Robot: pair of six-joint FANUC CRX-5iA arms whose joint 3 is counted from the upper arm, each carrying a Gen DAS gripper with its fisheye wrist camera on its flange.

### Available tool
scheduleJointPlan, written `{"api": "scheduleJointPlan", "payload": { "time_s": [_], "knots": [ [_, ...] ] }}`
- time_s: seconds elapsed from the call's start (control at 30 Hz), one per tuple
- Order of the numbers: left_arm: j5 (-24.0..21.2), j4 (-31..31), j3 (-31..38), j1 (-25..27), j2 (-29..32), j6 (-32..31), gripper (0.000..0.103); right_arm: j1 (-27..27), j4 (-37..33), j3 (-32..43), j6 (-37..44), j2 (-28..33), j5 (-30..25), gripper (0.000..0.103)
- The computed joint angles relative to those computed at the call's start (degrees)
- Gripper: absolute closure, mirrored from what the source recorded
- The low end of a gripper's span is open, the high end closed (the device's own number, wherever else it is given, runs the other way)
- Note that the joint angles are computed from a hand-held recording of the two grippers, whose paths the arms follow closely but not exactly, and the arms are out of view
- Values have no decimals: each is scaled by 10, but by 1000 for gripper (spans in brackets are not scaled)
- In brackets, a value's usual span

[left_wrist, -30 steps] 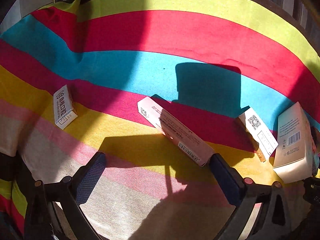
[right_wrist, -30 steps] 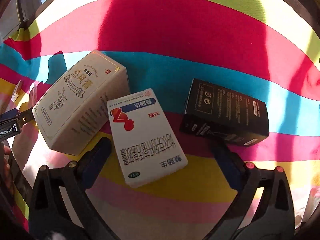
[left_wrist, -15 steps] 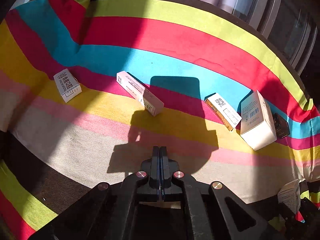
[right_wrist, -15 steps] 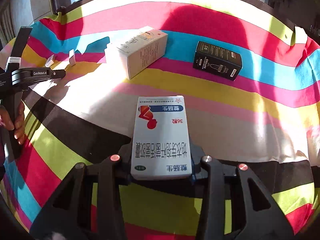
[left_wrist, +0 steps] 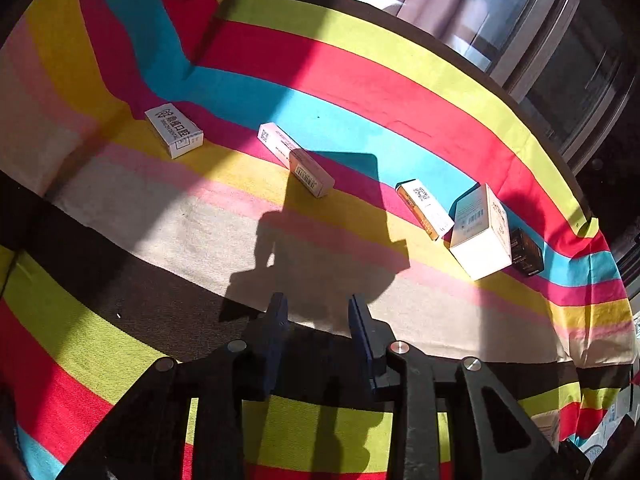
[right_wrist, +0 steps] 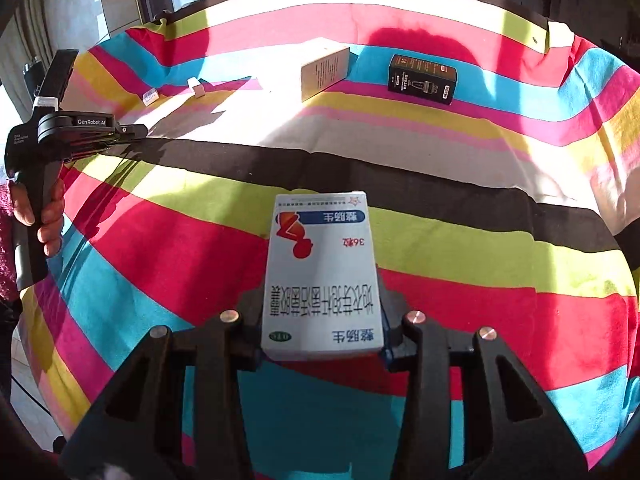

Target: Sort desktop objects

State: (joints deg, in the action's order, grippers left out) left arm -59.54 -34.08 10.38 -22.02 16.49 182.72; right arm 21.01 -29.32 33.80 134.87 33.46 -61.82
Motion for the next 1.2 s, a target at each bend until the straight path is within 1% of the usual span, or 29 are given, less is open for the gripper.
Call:
{"api": "scheduleJointPlan", "payload": {
  "time_s": [0.03,0.07,0.13,0.17,0.23,0.3,0.37,0.43,0.47,0.5,0.53,0.57,0.6,0.63,0.7,0.77,0.83,0.97,1.03,1.13,1.2],
  "knots": [
    [2,-2,5,13,0,4,18,1,0,2,1,2,0,59],
    [-4,-15,17,20,5,9,14,2,0,5,0,3,-2,58],
    [-48,-23,64,39,29,-10,14,1,-2,11,-1,7,-7,58],
    [-60,-17,81,53,39,-19,14,0,-5,15,0,10,-10,58],
    [-98,24,120,89,68,-35,14,-3,-11,22,-1,13,-18,58],
    [-118,56,138,118,89,-26,14,-5,-17,27,-2,16,-25,58],
    [-151,85,163,140,116,-37,14,-7,-19,29,-2,16,-27,58],
    [-185,68,197,134,141,-66,14,-7,-20,29,-2,17,-27,58],
    [-195,72,209,134,151,-90,15,-7,-20,28,-2,16,-27,58],
    [-225,56,233,123,166,-107,33,-8,-21,30,-2,17,-29,58],
    [-257,36,253,111,178,-115,45,-8,-22,31,-3,17,-30,58],
    [-267,19,259,100,181,-119,74,-9,-23,32,-3,18,-32,57],
    [-259,18,251,96,176,-125,88,-9,-24,33,-3,18,-33,57],
    [-249,23,240,94,168,-130,88,-10,-24,34,-3,19,-34,57],
    [-214,32,204,89,144,-137,88,-9,-24,33,-3,19,-33,57],
    [-162,40,152,80,109,-125,88,-8,-21,31,-3,17,-29,57],
    [-113,36,103,59,75,-102,88,-6,-19,27,-4,15,-26,57],
    [-100,-18,73,-30,48,-67,88,-1,-11,18,-4,10,-15,58],
    [-111,-39,77,-77,50,-62,88,4,-2,7,-3,5,-3,58],
    [-114,-57,87,-134,58,-48,88,12,14,-13,-1,-6,19,59],
    [-113,-62,99,-165,67,-42,88,11,13,-12,1,-6,19,59]
  ]
}}
